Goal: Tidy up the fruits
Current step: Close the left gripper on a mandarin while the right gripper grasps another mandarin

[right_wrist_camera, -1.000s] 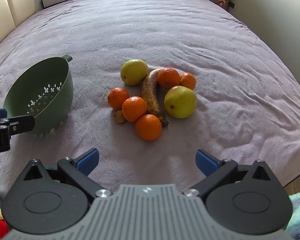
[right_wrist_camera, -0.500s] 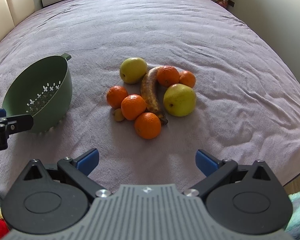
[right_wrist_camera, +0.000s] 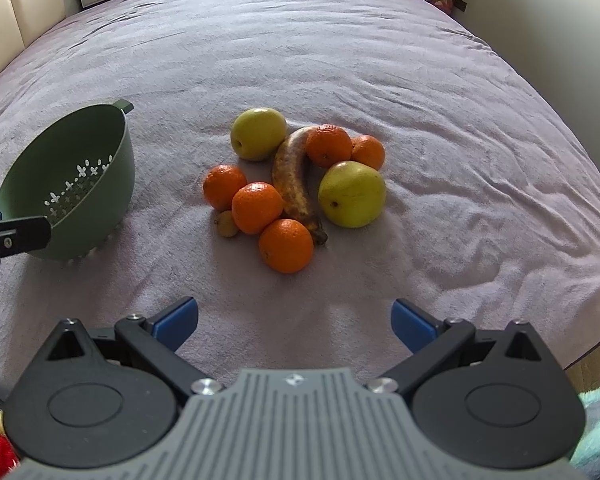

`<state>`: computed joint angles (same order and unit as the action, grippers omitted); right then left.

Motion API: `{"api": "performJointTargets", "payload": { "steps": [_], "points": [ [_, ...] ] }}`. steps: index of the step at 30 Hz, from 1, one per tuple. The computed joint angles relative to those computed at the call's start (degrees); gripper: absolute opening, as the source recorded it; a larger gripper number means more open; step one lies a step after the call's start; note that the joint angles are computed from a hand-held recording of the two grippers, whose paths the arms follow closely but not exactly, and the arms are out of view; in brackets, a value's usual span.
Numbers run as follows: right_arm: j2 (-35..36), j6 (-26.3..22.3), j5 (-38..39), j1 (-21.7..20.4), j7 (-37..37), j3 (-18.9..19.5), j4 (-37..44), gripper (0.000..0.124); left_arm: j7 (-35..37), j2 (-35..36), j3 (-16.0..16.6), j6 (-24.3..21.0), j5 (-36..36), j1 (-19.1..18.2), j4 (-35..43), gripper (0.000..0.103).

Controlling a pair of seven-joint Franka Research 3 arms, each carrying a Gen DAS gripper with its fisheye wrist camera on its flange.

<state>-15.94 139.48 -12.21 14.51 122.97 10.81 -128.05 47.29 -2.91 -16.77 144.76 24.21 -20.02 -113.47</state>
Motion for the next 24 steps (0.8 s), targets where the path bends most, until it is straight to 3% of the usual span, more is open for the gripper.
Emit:
{"api": "performJointTargets", "payload": {
  "steps": [3,9,15,20,24],
  "points": [
    [-0.18,0.56,1.40,0.08,-0.57,-0.64,-0.48,0.099,1.34,0.26,0.09,1.08,-1.42,-0.12,0.18,0.077],
    [0.43,1.90,5.41,-0.84,0.96,-1.81,0.04,0.098,6.08,2.42,0.35,4.19,-8.39,-0.42,1.58,0.062],
    [2.34,4.91,6.98,-2.15,7.32,-2.06,0.48,0.078,12.20,6.41,-0.01,8.81,-14.48,-0.60,3.42,0.050],
    [3.34,11.50,14.66,-1.68,10.43,-3.81,-1.61,0.071,16.02,10.08,-0.59,12.93,-16.13,-0.82,4.74,0.050],
    [5.43,12.61,16.00,-1.16,9.17,-4.03,-1.22,0.052,19.34,12.96,-1.44,14.67,-18.65,-0.34,6.17,0.050]
  ]
}}
